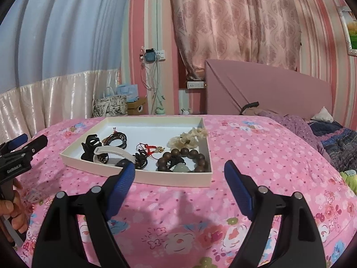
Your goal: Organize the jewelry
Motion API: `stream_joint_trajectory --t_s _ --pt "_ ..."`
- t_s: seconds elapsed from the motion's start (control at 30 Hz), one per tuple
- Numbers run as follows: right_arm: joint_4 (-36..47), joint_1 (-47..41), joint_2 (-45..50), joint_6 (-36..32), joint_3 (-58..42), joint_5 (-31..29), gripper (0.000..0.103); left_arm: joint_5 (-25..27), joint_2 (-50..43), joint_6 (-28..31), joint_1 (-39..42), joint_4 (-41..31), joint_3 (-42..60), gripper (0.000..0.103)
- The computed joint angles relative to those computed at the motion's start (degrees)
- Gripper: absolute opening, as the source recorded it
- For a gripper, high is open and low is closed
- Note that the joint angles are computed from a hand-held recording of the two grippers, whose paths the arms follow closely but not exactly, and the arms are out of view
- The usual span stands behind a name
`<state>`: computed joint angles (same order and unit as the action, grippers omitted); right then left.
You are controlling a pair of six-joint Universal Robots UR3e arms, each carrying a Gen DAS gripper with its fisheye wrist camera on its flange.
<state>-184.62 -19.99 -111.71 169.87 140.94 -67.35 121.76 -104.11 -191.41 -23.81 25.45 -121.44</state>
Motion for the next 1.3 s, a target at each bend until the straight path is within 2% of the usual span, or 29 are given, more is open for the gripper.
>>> stream_joint_trajectory --t_s 0.1,0.17,0.23,0.37,0.43,0.53,0.8,1.3 --pt "2.25 1.65 0.74 -0.49 -1.51 -2.82 0.082 -0.28 1.8 -0.81 -0.49 -3.29 -0.76 0.1" --pt "2.5 1.26 -0.06 -1.77 -1.01 -2.41 0.082 -0.91 3.08 -1.04 -0.62 -5.63 -1.37 0.1" --pt "1.3 3.06 0.95 -3.09 -1.35 -5.53 0.082 0.52 3.43 -1.05 -1.49 -5.46 -2.07 0.1" --pt "0.24 1.12 -1.02 -3.0 0.68 -2.85 0.082 5.63 1.93 -1.67 -4.04 -0.07 -3.41 0.1" --pt "0.14 -0.1 -2.3 -2.9 1.6 -1.36 0.083 5.88 1.66 -0.96 -4.42 3.37 -4.48 0.1" --pt "1.35 -1.88 -3.35 -2.63 1.88 0.76 0.084 5.56 1.71 -0.57 -4.21 3.48 -4.41 0.1" --pt "0.9 -2.52 -3.31 -2.77 2.08 1.34 0.085 3.77 2.76 -1.02 -3.07 2.31 -4.97 0.1" --pt "1.05 -2.87 -3.13 -2.66 2.06 1.5 0.085 4.87 2.46 -0.32 -4.19 2.97 -4.94 0.1"
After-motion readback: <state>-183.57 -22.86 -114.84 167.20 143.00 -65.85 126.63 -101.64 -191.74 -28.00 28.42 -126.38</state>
